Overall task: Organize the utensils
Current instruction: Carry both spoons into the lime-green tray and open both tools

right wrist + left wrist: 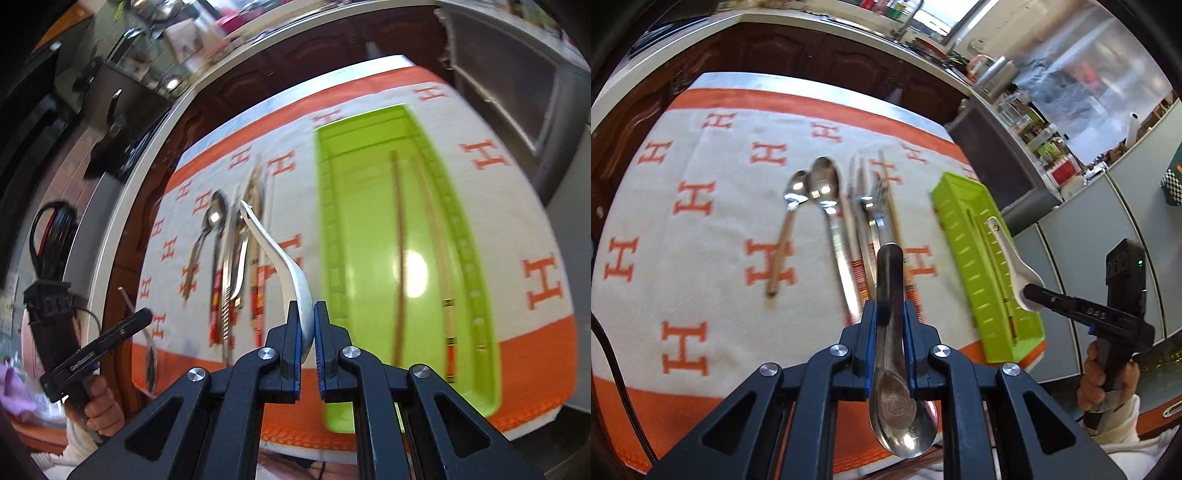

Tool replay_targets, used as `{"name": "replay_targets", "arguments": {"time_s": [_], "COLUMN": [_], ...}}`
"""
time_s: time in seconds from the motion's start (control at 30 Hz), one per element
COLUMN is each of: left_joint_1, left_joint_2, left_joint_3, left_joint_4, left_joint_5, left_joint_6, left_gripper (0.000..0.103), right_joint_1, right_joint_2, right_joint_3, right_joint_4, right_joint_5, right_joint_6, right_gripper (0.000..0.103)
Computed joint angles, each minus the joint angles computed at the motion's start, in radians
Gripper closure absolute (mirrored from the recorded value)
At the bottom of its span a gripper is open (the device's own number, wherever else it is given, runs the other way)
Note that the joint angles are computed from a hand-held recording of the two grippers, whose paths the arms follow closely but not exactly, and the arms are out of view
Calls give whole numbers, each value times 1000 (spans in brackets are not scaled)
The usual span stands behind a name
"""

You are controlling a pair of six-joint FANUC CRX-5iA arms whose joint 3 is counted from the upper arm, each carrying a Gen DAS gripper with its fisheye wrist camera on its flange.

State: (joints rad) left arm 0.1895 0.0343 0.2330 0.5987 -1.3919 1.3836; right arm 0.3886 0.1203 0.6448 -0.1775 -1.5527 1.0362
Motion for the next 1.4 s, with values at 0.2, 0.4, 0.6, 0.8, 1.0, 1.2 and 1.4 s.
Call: {"name": "replay_targets", "arguments": {"time_s": [0.2, 0.4, 0.6, 0.8, 1.0, 1.2, 1.4], "left_joint_1": [-145, -293, -393, -423, -432, -441, -431], "left_joint_2": [185, 420, 670, 724, 669, 643, 551], "left_joint_3": [289, 647, 1051, 1111, 1000, 978, 867], "left_joint_4": [-70, -140, -233, -266, -276, -306, -329], "left_joint_5": [-76, -187, -354, -419, -389, -377, -337], "left_joint_6": [108, 202, 294, 338, 323, 315, 296], "left_gripper": [93, 93, 92, 92, 95, 92, 80], "right_joint_1": [-22, -46, -62, -62, -20, -25, -27], "right_joint_2": [-18, -33, -58, -90, -132, -137, -134], "right_joint_3": [-63, -115, -147, -174, -211, -212, -217], "right_joint_4": [122, 112, 80, 111, 242, 252, 245], "right_joint_5": [4, -10, -37, -13, 28, 29, 37], "right_joint_6": [-62, -71, -97, -104, -129, -128, -118], "right_gripper": [97, 97, 97, 94, 89, 84, 84]}}
